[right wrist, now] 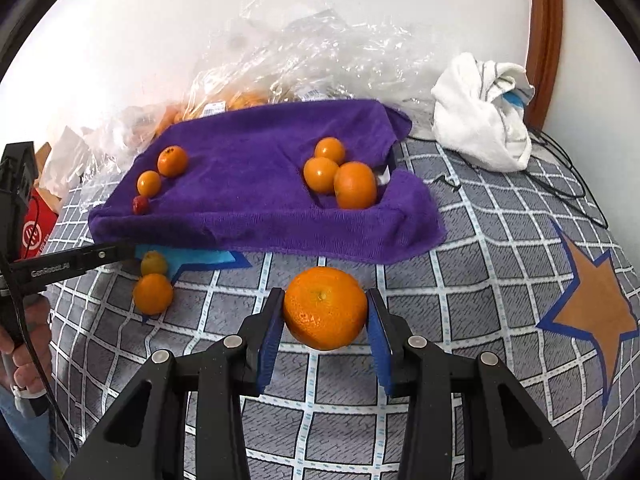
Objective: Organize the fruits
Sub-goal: 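Carry both fruits onto the towel and open both tools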
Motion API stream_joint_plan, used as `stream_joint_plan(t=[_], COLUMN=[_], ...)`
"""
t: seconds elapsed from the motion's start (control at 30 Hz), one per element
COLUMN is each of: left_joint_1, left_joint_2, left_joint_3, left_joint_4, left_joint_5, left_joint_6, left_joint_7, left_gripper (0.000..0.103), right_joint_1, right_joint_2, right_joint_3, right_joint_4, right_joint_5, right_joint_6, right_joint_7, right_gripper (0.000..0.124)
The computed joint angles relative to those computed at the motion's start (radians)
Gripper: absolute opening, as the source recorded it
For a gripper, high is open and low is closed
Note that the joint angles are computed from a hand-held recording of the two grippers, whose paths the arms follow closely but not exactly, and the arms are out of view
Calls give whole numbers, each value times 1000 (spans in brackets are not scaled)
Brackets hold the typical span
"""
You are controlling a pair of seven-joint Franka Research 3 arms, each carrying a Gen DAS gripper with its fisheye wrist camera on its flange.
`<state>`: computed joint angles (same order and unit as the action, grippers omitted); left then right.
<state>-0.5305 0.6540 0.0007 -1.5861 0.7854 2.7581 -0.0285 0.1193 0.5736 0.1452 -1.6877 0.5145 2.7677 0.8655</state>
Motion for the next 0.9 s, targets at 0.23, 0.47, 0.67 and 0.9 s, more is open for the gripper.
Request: stream_joint_plan(t=[0.23, 0.47, 0.67, 0.9], left_joint_1=[-8, 23, 51, 82], left_joint_2=[-70, -114, -110, -100], left_joint_3=[20, 7, -5, -10], left_joint_4=[-47, -53, -28, -35], left_joint_5=[62, 110, 117, 100], left_joint_6=[-7, -28, -60, -53], left_joint_7=[-64, -101, -94, -79], left_gripper=[25, 25, 25, 25], right_joint_1=[-8, 1, 22, 67], right_joint_2=[14, 77, 188, 336], right_joint_3=[13, 18, 20, 3], right_joint_4=[57, 195, 369, 569], right_joint_5=[14, 3, -13, -72], right_joint_6=[-13, -51, -135, -263], right_joint_7=[-20, -32, 3, 70], right_gripper=[40, 40, 40, 40])
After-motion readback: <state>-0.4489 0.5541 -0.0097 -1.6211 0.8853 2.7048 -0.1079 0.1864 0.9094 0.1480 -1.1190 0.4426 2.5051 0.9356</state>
